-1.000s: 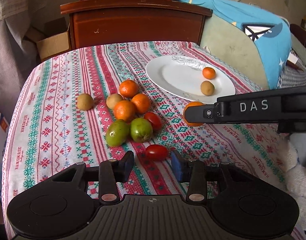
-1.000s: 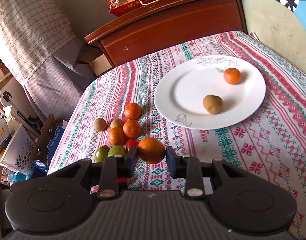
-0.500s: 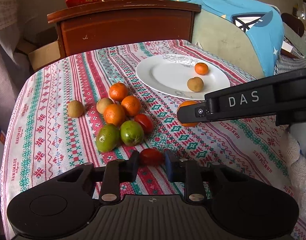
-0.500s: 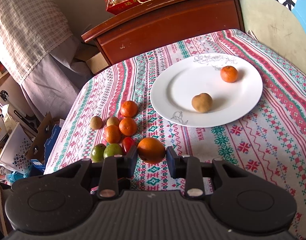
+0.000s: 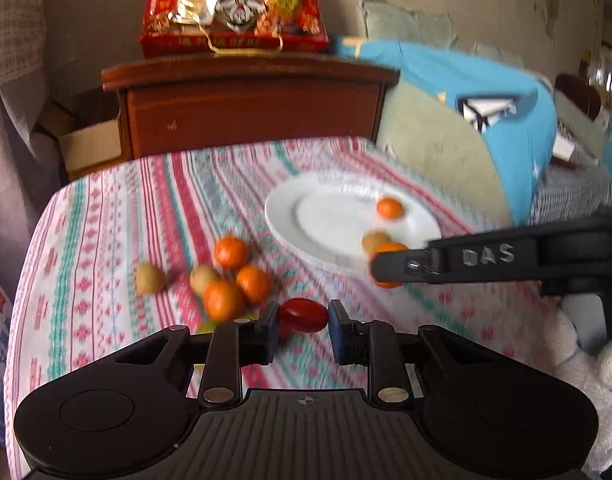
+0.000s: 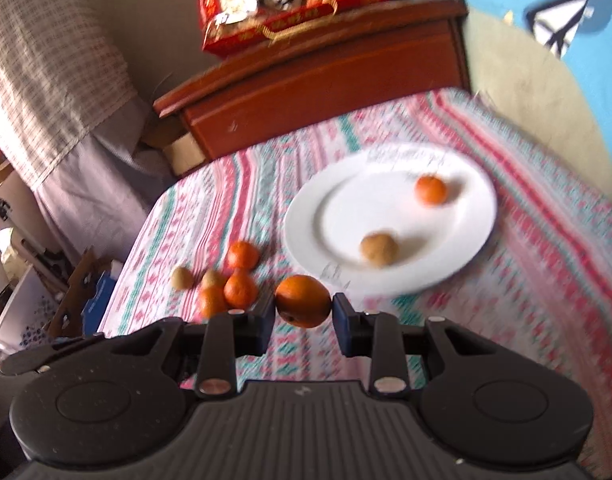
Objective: Organize fruits
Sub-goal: 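Carry the orange and tomato onto the white plate and open both tools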
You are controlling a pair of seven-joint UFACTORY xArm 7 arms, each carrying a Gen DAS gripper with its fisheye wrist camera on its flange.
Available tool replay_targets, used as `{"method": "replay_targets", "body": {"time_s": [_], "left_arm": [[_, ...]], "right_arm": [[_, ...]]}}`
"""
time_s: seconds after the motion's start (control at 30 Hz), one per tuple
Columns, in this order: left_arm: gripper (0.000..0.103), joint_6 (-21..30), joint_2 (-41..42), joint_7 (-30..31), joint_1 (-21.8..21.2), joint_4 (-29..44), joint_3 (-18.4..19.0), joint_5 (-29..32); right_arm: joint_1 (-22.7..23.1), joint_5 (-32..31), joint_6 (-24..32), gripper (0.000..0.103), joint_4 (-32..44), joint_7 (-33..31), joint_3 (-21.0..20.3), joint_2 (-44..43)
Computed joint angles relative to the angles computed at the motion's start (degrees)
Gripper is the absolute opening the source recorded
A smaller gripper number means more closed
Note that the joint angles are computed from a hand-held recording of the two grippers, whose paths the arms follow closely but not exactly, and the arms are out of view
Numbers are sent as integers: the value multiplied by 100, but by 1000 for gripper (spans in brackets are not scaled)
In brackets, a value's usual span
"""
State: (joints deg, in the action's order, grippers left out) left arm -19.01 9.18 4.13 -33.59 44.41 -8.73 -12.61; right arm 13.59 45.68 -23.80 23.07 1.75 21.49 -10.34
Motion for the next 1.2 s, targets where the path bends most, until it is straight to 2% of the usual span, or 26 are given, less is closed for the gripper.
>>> {"method": "replay_targets", "body": {"time_s": [0.1, 0.23, 0.3, 0.33, 0.37, 0.43, 0.47, 0.5, 0.53, 0.63, 0.7, 0.73, 0.83, 0.9, 1.0, 1.07, 1.2], "left_arm": [[23, 57, 203, -464, 377, 320, -250, 436], [23, 122, 520, -274, -6, 829, 115, 356], [23, 203, 685, -378, 122, 1062, 14, 509], [23, 247, 772, -422, 143, 1175, 2, 563], [23, 290, 868, -447, 114, 1292, 30, 592], [23, 362, 1045, -449, 5, 1493, 133, 650], [23, 412, 1128, -437, -73, 1590, 204, 668], [23, 456, 1205, -438, -113, 1673, 238, 701], [23, 501, 1277, -453, -132, 1753, 250, 734], [23, 622, 1474, -563, -106, 1972, 207, 830], [23, 709, 1588, -619, -133, 2109, 235, 900], [23, 744, 1640, -643, -193, 2172, 297, 919], [24, 886, 1784, -727, -137, 2354, 245, 1030], [26, 927, 1841, -801, -246, 2436, 366, 1057], [28, 839, 1811, -871, -116, 2432, 240, 1141], [35, 821, 1739, -954, -86, 2441, 230, 1130], [36, 755, 1484, -1049, 21, 2366, 207, 1140]], "right_arm": [[-368, 578, 173, 31, 127, -627, 283, -164], [-1139, 904, 631, 31, 344, -1323, 735, -268], [-1951, 1165, 792, 31, 469, -1682, 1430, -279], [-2208, 1194, 820, 31, 498, -1709, 1621, -260], [-2238, 1139, 811, 31, 502, -1604, 1579, -209], [-1893, 670, 725, 31, 436, -1044, 1076, -60], [-1942, 676, 698, 31, 450, -998, 1094, 9], [-2169, 900, 669, 31, 509, -1162, 1346, 76], [-2222, 1038, 625, 31, 552, -1282, 1411, 152], [-2094, 1288, 564, 31, 672, -1480, 1285, 348], [-2185, 1956, 527, 31, 871, -2064, 1458, 490], [-2120, 2015, 504, 31, 900, -2106, 1402, 529], [-1889, 1902, 455, 34, 920, -1972, 1145, 609], [-1730, 1804, 413, 34, 914, -1817, 967, 629], [-1470, 1546, 380, 34, 848, -1504, 666, 577], [-1319, 1535, 297, 35, 847, -1495, 532, 554], [-981, 1351, 166, 35, 801, -1379, 239, 469]]}}
